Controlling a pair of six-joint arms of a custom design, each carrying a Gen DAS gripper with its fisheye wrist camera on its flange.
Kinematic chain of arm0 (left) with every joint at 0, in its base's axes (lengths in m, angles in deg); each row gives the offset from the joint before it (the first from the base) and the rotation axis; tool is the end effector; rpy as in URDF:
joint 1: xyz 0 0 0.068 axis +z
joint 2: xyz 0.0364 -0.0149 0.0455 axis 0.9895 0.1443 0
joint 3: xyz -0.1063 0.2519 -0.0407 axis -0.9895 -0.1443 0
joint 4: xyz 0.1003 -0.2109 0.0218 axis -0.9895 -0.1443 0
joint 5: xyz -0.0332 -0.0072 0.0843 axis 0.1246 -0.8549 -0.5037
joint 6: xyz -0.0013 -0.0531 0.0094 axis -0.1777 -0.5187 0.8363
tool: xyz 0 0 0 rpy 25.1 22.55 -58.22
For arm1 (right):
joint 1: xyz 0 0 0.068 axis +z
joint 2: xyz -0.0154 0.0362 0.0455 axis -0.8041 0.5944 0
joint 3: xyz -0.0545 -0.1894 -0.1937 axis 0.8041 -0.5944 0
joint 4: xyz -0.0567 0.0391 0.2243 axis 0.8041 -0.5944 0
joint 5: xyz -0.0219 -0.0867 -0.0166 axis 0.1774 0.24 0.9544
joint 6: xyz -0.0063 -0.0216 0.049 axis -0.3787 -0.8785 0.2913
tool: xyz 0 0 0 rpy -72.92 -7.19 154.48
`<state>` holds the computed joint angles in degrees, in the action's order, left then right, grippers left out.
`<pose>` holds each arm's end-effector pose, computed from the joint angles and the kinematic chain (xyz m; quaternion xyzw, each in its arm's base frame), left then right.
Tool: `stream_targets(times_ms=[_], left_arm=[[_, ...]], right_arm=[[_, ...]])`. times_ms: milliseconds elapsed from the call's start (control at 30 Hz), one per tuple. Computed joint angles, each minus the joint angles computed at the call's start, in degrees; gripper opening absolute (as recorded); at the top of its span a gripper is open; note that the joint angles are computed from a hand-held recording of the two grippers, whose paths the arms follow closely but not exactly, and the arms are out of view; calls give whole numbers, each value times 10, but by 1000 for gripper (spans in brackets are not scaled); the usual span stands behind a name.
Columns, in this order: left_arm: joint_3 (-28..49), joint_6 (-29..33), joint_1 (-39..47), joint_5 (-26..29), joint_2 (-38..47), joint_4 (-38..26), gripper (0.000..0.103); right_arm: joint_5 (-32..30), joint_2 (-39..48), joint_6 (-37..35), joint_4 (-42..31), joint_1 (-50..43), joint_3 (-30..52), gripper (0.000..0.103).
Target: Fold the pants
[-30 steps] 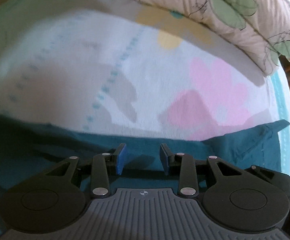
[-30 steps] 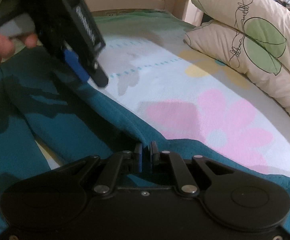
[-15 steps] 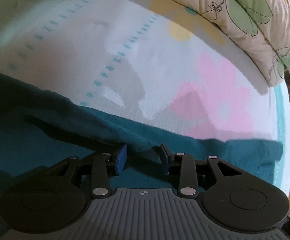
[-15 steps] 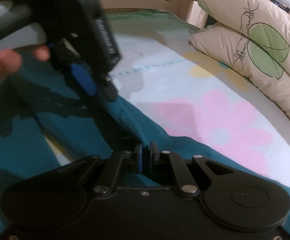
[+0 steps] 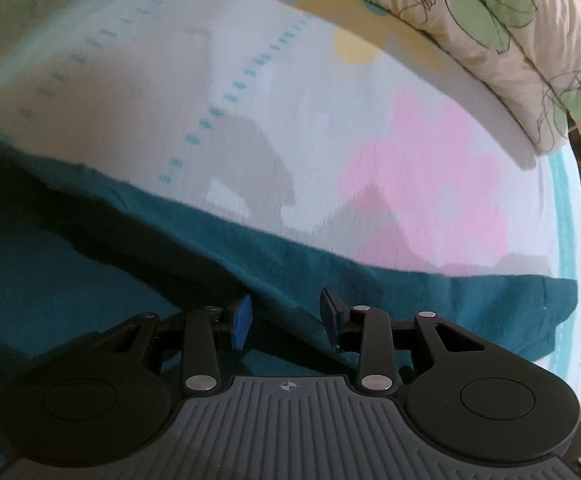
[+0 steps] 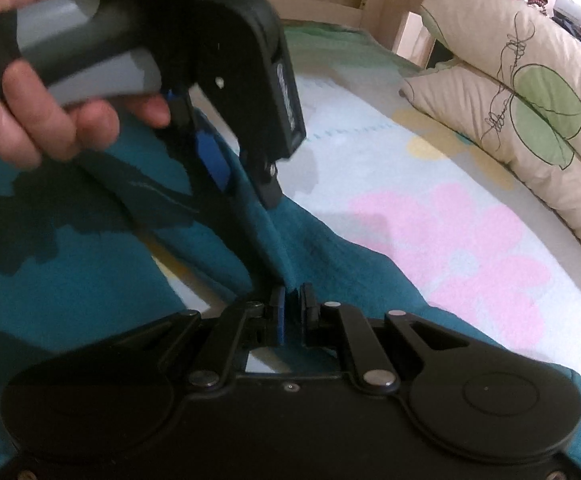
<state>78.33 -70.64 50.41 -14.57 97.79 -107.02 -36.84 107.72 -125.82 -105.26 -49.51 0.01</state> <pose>0.2363 -0.1436 0.2267 -0.1449 0.9687 -0.1287 0.1553 0.1726 0.0268 0.2004 -0.4067 0.8279 0.0874 0.3762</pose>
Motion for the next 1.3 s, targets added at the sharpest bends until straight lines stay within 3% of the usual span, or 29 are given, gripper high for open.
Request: stream_targets(times_ms=[133, 200, 433, 533, 633, 700, 767, 900, 1133, 1300], left_arm=[[-4, -15, -30, -39, -28, -20, 34], [-2, -15, -53, -63, -48, -40, 22], [-46, -39, -117, -73, -140, -84, 9], [-79, -54, -163, -94, -169, -89, 8], [-95, -58, -196, -122, -170, -82, 8], [-102, -52, -205, -131, -172, -79, 8], [-104, -49, -201, -129, -170, -71, 8], [-106, -40, -201, -142, -177, -67, 8], [-101, -36, -201, -148, -166, -62, 8], [-102, -39, -202, -150, -155, -60, 8]], right_arm=[[-14, -56, 1, -48, -2, -2, 13], [-21, -90, 1, -80, -3, -4, 13], [-30, -196, 9, -202, 7, -11, 14], [-21, -206, 34, -223, 12, -19, 23], [-75, -194, 12, -282, -85, -4, 27], [-138, -164, -59, -347, -219, 22, 39], [-173, -116, -114, -377, -346, 48, 43], [-169, -22, -125, -313, -507, 83, 44], [-122, 184, 57, -73, -584, 144, 49], [-133, 292, 92, -61, -608, 203, 54]])
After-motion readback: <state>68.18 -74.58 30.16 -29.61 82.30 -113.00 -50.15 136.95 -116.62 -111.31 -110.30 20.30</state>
